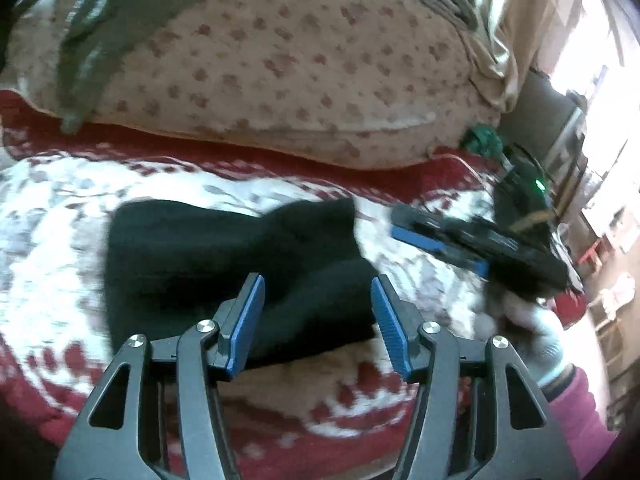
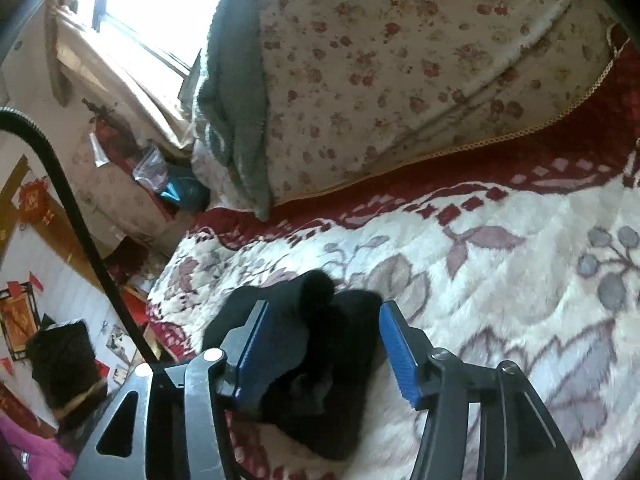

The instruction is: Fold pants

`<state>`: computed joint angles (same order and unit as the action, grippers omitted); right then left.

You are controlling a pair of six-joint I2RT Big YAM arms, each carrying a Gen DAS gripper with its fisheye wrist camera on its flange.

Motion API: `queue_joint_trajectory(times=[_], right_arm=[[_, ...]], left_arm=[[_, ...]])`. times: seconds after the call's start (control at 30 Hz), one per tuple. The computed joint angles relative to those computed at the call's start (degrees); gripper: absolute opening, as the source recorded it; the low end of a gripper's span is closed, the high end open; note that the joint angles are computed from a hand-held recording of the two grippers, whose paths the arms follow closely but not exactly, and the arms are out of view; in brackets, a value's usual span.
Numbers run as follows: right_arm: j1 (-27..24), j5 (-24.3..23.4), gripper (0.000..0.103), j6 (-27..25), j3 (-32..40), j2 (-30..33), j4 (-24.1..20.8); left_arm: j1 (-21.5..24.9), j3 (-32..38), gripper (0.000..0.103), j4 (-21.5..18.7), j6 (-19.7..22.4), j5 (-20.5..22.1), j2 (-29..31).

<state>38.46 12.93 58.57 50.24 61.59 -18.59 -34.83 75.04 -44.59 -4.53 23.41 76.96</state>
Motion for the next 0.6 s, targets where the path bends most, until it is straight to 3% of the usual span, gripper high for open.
queue_joint_trajectory(times=[0.17,0.37,0.53,0.6], right_arm=[[1.84,-0.95,0.056,0.36,1.95,2.59,-0.30],[1.68,-3.02,0.055,0.85,4.70,8.02,-0.51],[1.61,-1.30,0.016,-2.52,6.30,9.32,-2.51],[1.76,-1.52,0.012,-2.87,6.04,8.93,-2.25]], left_arm=[[4.48,0.05,0.055,0.36,0.08,-3.39,0.17],[6.79,-0.19,0.055,-0.53,-2.08,-3.97,1.46],[6.47,0.42,0.055,-2.03,-2.37,-5.48,2.71],[6.25,0.39,0.055,-2.13,-2.29,-5.80,2.84]])
